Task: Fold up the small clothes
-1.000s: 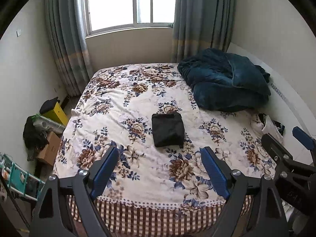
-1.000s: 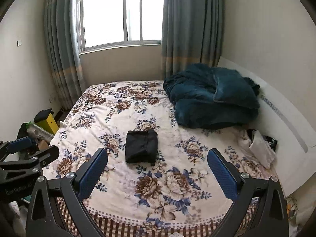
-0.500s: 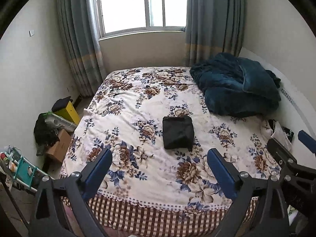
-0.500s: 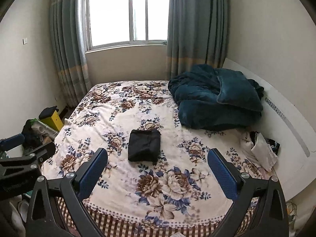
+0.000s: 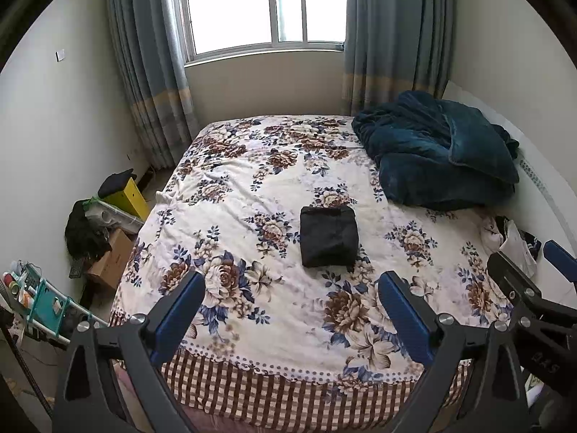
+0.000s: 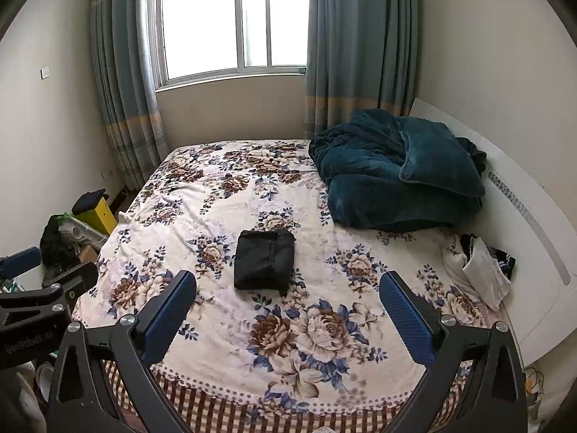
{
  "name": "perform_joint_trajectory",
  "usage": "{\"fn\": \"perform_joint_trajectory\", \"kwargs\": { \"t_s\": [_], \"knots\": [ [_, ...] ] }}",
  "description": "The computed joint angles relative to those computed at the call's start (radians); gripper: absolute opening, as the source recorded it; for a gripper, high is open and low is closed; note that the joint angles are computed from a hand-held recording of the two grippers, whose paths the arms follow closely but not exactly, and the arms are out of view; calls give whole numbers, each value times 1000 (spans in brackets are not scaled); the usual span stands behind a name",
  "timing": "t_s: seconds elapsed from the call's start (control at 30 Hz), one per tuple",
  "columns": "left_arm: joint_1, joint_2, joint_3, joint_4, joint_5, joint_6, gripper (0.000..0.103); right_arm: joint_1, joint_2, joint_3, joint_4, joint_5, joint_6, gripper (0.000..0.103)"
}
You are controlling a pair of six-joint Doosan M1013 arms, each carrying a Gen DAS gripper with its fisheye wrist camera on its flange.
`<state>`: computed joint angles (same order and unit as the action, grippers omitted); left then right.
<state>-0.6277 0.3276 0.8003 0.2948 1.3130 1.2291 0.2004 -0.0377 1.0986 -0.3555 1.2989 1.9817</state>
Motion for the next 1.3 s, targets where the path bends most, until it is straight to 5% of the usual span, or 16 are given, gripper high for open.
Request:
{"fn": "perform_joint_trajectory", "kwargs": {
  "t_s": [1.3],
  "knots": [
    [-13,-5,-4,25,2,-36,98,38,-8,25,-33,-5,39,103]
  ]
}}
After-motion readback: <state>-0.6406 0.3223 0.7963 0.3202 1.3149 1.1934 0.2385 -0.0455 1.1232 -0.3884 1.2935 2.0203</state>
